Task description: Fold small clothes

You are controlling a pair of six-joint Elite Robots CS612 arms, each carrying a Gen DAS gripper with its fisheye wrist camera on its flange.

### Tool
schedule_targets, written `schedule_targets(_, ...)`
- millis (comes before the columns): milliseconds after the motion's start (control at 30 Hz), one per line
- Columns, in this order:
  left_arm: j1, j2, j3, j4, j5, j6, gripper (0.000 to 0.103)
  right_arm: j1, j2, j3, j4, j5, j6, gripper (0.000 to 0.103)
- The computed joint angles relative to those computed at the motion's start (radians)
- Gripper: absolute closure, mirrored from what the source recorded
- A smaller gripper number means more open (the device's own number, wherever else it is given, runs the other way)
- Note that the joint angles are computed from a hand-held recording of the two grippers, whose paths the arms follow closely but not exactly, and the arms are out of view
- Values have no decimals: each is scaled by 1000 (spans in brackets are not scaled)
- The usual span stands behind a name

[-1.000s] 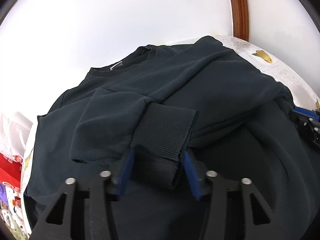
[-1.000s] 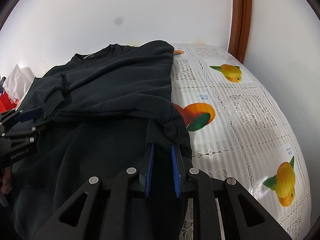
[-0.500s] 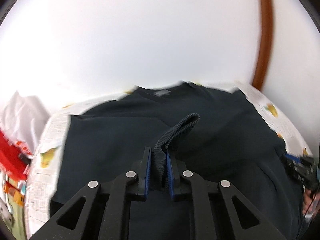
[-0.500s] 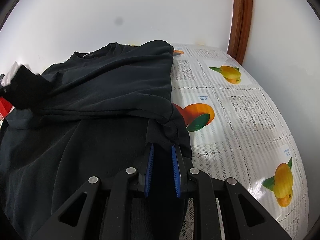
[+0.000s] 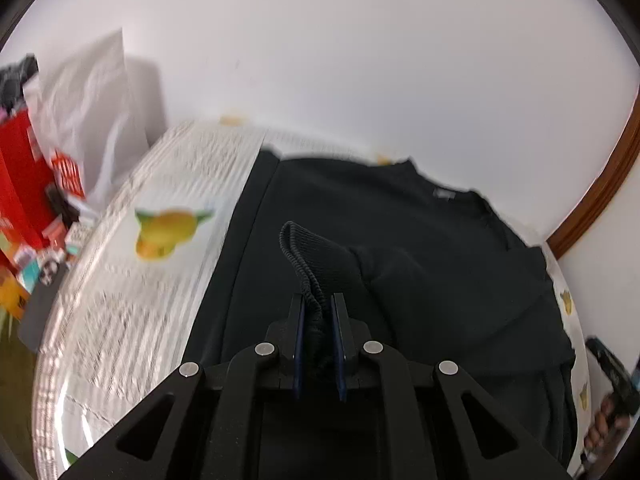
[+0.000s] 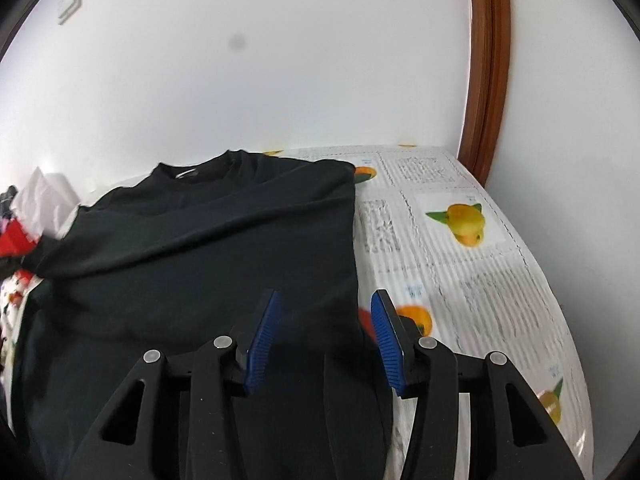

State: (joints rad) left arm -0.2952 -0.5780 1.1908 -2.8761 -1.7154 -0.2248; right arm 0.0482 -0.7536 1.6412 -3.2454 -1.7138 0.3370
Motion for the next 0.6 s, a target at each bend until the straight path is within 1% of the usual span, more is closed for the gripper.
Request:
schedule_targets(67, 2, 5, 0, 23, -8, 4, 90, 0, 21, -31, 38, -2, 20, 56)
schedule_targets(133, 2, 5, 6, 37, -6, 8, 90, -2, 44, -68, 117, 9, 37, 56)
schedule_targets(167, 0, 2, 10, 40, 5, 11, 90, -2, 53, -81, 150, 10, 43, 56)
schedule_targets(200, -3, -1, 15, 41, 35, 16, 90, 0, 60, -92, 180, 4, 51, 56)
schedule_targets(267, -3, -6, 23, 39, 46, 26, 89, 6, 60, -89, 173, -15, 53, 56)
schedule_targets(333, 1, -14, 36, 35, 39, 29, 89, 10, 45, -75, 180, -26, 63, 56)
schedule_targets(433, -3, -32, 70, 4, 71, 49, 90, 14, 20, -38, 151, -22, 70, 55)
schedule_targets(533, -10, -60, 124, -52, 101, 98, 89, 27, -10, 9, 117, -47, 54, 55)
schedule_targets(600, -15, -80, 158, -83, 117, 125, 89, 37, -28, 41, 94, -79, 52, 55)
